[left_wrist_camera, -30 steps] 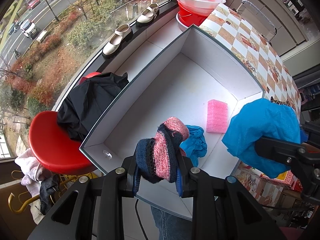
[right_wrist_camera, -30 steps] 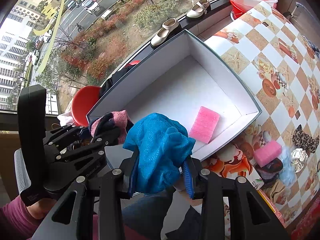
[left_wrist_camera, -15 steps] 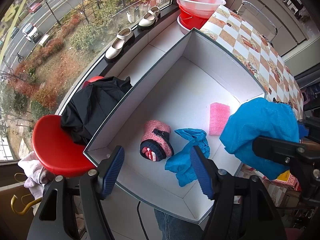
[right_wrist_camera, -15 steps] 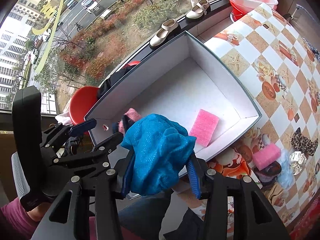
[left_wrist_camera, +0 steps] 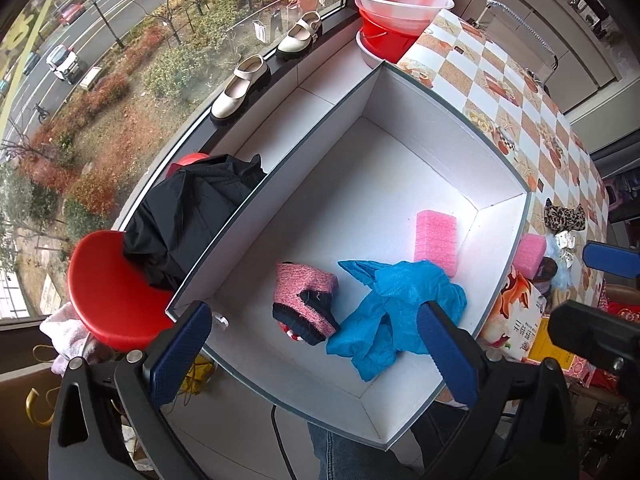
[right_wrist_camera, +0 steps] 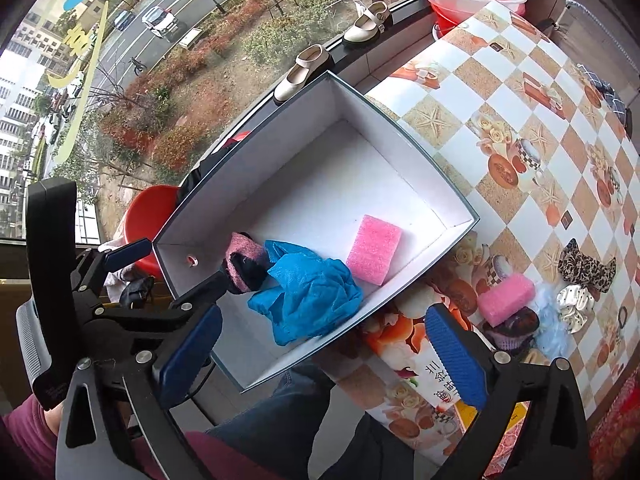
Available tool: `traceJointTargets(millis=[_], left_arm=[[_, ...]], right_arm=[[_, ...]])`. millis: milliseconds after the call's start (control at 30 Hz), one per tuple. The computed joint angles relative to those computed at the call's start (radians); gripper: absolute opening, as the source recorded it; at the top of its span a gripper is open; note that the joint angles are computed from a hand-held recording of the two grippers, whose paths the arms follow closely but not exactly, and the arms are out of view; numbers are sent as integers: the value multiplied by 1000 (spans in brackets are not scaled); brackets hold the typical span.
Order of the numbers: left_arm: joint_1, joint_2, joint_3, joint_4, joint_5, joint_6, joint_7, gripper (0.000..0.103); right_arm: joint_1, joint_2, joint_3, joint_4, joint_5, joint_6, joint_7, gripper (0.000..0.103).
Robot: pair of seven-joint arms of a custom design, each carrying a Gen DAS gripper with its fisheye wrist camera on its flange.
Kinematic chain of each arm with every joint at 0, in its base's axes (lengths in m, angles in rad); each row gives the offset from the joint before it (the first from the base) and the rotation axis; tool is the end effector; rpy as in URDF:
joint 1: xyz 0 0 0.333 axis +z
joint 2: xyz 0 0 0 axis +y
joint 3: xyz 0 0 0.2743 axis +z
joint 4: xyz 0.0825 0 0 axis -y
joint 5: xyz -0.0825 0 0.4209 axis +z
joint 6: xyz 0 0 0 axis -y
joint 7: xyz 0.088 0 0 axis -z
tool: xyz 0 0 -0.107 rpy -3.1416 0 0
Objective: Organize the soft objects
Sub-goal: 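Reach both tools toward the scrunchies on the table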
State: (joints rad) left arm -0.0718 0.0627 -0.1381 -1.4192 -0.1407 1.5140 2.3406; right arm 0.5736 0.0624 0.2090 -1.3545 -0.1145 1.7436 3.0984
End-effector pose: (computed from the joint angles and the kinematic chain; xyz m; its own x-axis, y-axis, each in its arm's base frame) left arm 0.5866 -0.1383 0.6186 -0.8358 -0.5427 0.0832 -0.5490 0.8261 -0.1271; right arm 0.4501 0.4264 0.6758 -0.6304 -0.7087 -0.3167 -0.7166 0.6882 -0.1138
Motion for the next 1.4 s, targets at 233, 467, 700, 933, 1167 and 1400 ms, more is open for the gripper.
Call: traceJointTargets(millis=[233,467,700,933,1167,1400], left_arm=[[-23,16,-20,63,-53,-129,41,102],[-73,-24,-51,56,-89,-226,100,102],[-139,-123,-92,-52,-88,-239,171,103],[-221,-213,-154,-202,-50,-202,168,103],[-304,-246,-216,-318,-3,-119,88,102],[-392,-245,-267,-370,-18,19,6,102]], right_arm=[[-4,-157,8,-156,-5,34,139,102],[-10,-409,44,-378,-16,-6,359,102],[12,-672,96,-596,20,-106,641,102],[82,-902,142,-826,100,-111,911,102],[181,-1034,166,-1011,156,-31,1088,102],[274,-1112,175,-1153,174,66,1199,102]])
